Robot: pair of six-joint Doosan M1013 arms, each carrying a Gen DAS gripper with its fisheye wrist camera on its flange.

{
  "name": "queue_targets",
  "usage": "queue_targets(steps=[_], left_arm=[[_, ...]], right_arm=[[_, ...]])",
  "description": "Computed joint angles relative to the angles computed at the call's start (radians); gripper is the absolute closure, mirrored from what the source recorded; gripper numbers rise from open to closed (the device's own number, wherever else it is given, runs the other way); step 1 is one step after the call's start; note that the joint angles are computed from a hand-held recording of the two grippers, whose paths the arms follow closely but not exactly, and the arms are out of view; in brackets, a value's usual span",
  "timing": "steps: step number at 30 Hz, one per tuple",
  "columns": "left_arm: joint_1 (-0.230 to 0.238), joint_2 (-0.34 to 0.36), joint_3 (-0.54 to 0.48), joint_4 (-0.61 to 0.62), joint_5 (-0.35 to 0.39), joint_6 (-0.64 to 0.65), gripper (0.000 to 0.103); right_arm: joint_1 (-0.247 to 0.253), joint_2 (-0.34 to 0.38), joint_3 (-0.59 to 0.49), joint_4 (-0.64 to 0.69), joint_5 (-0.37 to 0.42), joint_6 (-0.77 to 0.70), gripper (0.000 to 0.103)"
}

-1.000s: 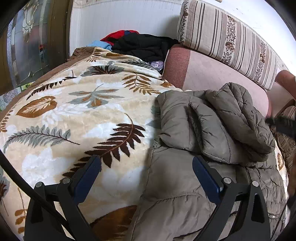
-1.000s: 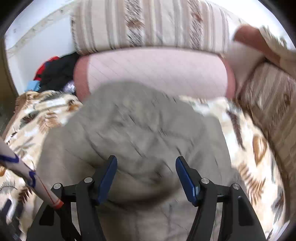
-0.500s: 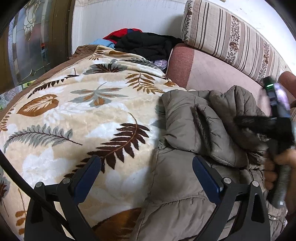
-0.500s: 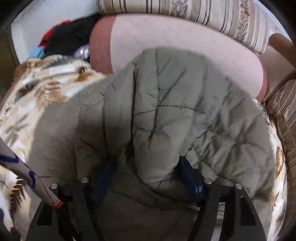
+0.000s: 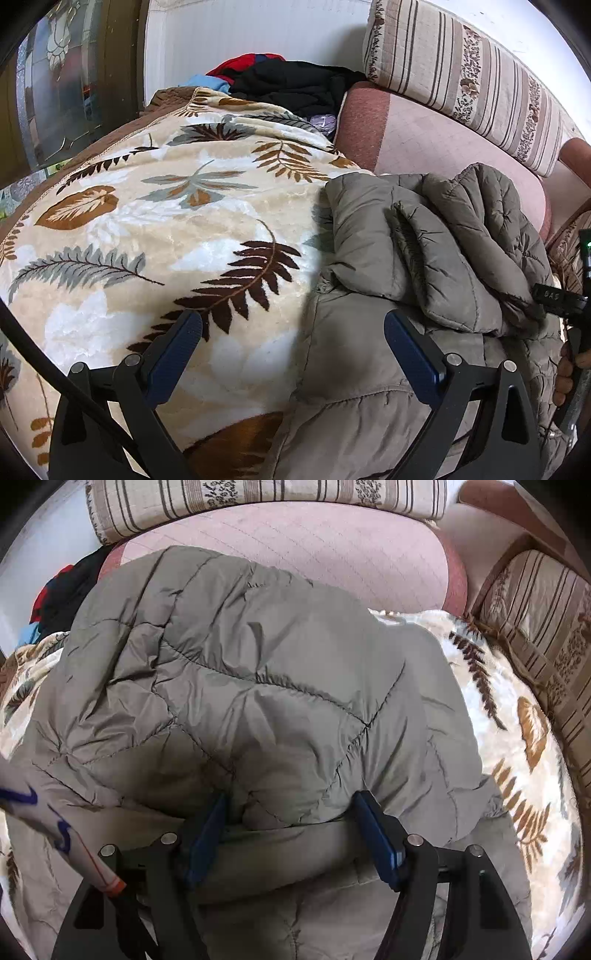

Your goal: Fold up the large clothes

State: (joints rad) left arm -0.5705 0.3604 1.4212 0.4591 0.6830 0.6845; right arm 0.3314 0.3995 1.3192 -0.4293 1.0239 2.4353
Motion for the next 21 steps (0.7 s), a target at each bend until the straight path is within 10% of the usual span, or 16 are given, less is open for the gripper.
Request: queue_targets(steps=[5, 12, 21], left_arm=[[0.005, -0.002, 0.001, -0.014, -0.008, 0.005, 0.005], [0.003, -0.001, -0.002, -0.003, 0.003, 0.005, 0.005], [-0.03, -0.025, 0.024, 0.145, 0.027, -0.095, 0.005]], right_arm=[[0.076, -0.021, -0.005, -0.191, -0.049, 0.06, 0.027], [0.084, 0.052, -0.049, -0.069, 0.001, -0.036, 0.021], [0.109, -0.154, 0.156, -0.203, -0.069, 0.059, 0.021]])
